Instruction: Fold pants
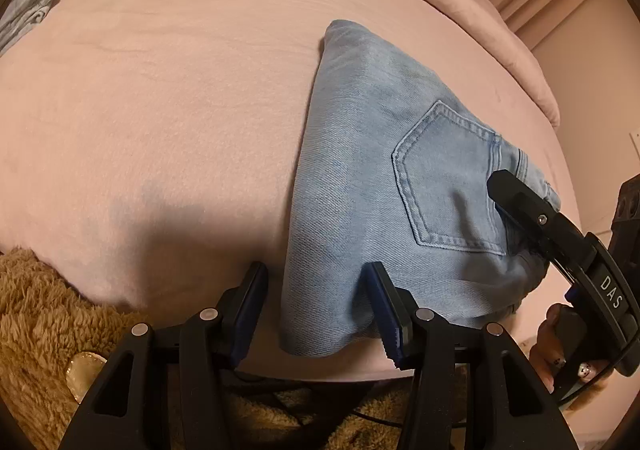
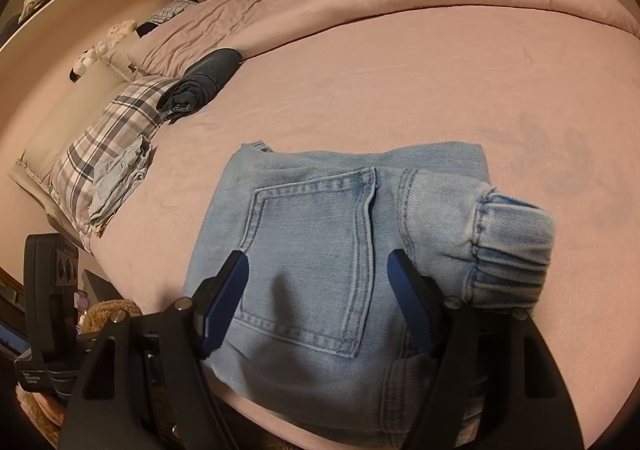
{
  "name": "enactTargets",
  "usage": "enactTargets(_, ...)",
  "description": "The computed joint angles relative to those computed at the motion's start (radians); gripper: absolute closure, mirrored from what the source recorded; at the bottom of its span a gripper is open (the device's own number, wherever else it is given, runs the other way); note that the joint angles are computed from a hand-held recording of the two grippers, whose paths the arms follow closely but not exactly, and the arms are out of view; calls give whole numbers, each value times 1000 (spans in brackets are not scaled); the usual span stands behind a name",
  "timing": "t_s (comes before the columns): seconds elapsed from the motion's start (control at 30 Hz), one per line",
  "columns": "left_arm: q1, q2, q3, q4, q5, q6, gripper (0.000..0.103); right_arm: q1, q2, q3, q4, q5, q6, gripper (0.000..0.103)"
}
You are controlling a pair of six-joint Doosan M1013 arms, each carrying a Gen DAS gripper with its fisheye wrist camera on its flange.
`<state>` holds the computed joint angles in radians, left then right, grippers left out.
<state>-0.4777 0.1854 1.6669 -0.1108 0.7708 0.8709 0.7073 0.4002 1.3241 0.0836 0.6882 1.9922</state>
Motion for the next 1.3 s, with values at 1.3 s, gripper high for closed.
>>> enactTargets(1.3,1,-1,11,-37,-59,107,24,10,11,-17,-36,18,1,18)
